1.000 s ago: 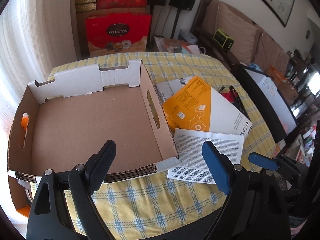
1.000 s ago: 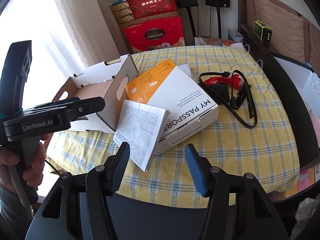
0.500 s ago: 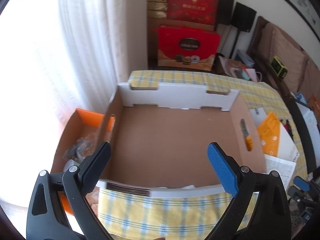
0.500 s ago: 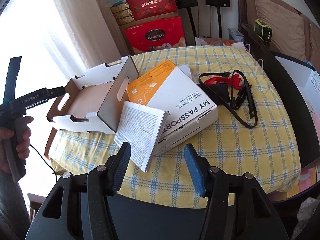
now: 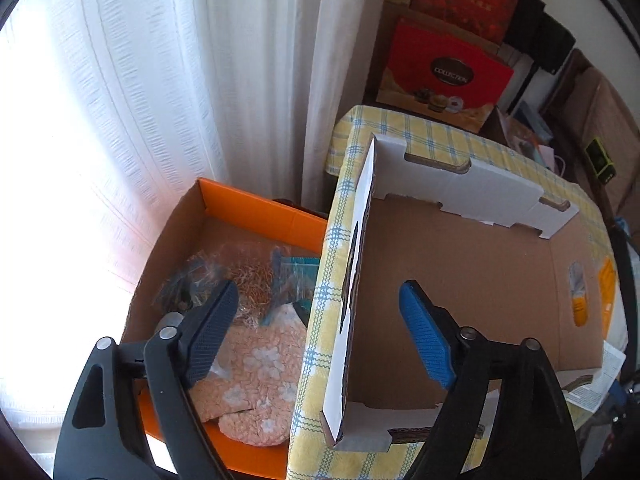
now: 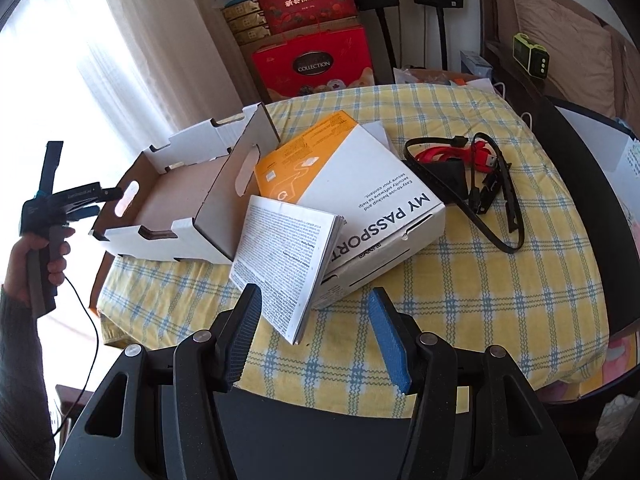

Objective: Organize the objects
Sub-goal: 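Close the left tool on the tray's side wall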

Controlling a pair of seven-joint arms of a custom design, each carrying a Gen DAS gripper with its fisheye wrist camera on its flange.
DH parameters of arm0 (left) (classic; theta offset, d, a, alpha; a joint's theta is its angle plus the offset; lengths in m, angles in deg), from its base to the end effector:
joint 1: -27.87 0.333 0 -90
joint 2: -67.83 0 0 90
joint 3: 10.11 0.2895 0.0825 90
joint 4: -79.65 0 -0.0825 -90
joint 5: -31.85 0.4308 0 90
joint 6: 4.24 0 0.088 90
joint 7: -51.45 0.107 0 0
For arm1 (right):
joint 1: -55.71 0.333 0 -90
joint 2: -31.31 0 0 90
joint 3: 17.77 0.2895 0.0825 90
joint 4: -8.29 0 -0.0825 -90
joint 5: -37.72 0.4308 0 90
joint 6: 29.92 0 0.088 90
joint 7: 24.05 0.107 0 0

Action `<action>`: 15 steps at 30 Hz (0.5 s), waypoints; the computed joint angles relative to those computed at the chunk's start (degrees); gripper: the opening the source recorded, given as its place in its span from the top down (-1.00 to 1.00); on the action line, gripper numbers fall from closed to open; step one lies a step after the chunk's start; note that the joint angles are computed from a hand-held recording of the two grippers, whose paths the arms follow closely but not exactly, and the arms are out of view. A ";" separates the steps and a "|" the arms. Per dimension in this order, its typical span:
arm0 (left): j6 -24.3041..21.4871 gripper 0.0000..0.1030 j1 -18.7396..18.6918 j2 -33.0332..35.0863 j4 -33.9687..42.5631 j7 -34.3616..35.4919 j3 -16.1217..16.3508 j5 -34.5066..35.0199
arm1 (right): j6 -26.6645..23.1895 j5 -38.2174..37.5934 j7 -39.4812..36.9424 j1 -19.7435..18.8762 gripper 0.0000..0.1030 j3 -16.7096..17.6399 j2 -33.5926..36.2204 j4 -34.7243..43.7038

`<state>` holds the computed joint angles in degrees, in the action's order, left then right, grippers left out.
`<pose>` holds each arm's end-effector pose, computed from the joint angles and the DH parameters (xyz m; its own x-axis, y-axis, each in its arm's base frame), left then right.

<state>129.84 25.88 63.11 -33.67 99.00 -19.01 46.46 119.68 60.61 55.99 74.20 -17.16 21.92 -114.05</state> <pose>0.6081 -0.1149 0.5103 0.3784 -0.9214 0.0884 -0.8003 -0.3736 -0.4690 0.5667 0.1875 0.5052 0.3015 -0.9177 -0.2587 -0.8025 -0.0978 -0.5886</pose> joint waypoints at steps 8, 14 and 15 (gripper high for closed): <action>-4.57 0.23 -1.96 4.30 4.42 3.69 -0.39 2.74 | -1.05 2.45 -1.58 0.12 -0.12 -0.25 0.50 0.77; -4.27 0.59 -3.15 5.50 5.26 6.26 -0.12 3.19 | -2.03 4.53 -3.60 0.14 0.03 -0.16 0.72 1.29; -4.07 0.60 -3.22 5.45 5.05 6.52 0.01 3.62 | -2.26 4.65 -3.82 0.14 0.05 -0.12 0.91 1.50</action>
